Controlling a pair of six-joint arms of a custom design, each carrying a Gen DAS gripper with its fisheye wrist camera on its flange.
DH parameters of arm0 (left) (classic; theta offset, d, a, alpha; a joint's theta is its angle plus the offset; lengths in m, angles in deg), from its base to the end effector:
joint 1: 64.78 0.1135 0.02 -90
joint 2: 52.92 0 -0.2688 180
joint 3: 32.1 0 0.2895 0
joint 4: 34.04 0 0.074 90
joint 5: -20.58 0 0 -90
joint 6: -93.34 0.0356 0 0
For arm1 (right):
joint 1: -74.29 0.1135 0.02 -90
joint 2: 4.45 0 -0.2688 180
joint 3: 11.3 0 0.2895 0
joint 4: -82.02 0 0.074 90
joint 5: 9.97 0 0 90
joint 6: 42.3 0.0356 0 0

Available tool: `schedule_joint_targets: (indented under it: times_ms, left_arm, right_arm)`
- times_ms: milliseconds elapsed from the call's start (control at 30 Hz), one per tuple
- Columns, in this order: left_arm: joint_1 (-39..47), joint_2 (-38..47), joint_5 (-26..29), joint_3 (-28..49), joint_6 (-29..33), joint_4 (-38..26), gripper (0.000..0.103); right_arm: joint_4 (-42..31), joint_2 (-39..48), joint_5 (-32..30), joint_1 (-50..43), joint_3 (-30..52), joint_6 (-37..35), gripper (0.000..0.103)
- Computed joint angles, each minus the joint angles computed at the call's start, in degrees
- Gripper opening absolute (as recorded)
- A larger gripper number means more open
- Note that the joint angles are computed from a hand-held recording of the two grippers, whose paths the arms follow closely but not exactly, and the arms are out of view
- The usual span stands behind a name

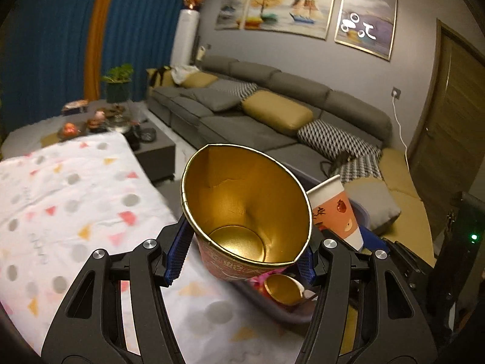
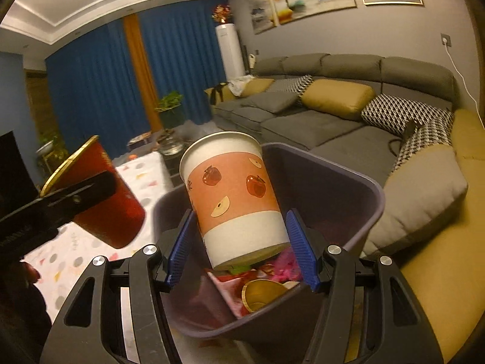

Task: Collect trash
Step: 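Carry the gold cup and paper cup over the grey bin with both tools, then open both tools to drop the gold cup and paper cup into the bin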

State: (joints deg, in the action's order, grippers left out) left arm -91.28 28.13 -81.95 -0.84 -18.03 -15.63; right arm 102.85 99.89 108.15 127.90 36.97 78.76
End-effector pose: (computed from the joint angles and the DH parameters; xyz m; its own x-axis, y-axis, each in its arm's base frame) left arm 0.2343 -0.1082 0.1013 -0.5323 -0.1321 -0.8362 0.0815 0.9752 -0.2059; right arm 0.2118 0.2591 0.0729 -0.5417 0.0320 -0.8400 -0.2359 0.9533 0.1884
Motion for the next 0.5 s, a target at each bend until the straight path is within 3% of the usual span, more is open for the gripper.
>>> schedule_joint_targets:
  times_ms: [267, 400, 500]
  left_arm:
    - [2.6, 12.7, 7.6, 5.7, 1.7, 4.5, 0.061]
    - [3.9, 15.2, 10.7, 6.5, 1.7, 4.9, 0.078]
    - [4.0, 14.7, 9.5, 5.3, 0.8, 5.6, 0.083]
  right_arm:
    - [0.9, 3.5, -0.8, -2.8, 0.0, -0.7, 0.061]
    - [0.6, 4.3, -0.6, -3.2, 0.3, -1.1, 0.064]
    - [0.0, 4.2, 2.2, -2.3, 0.3, -2.1, 0.069]
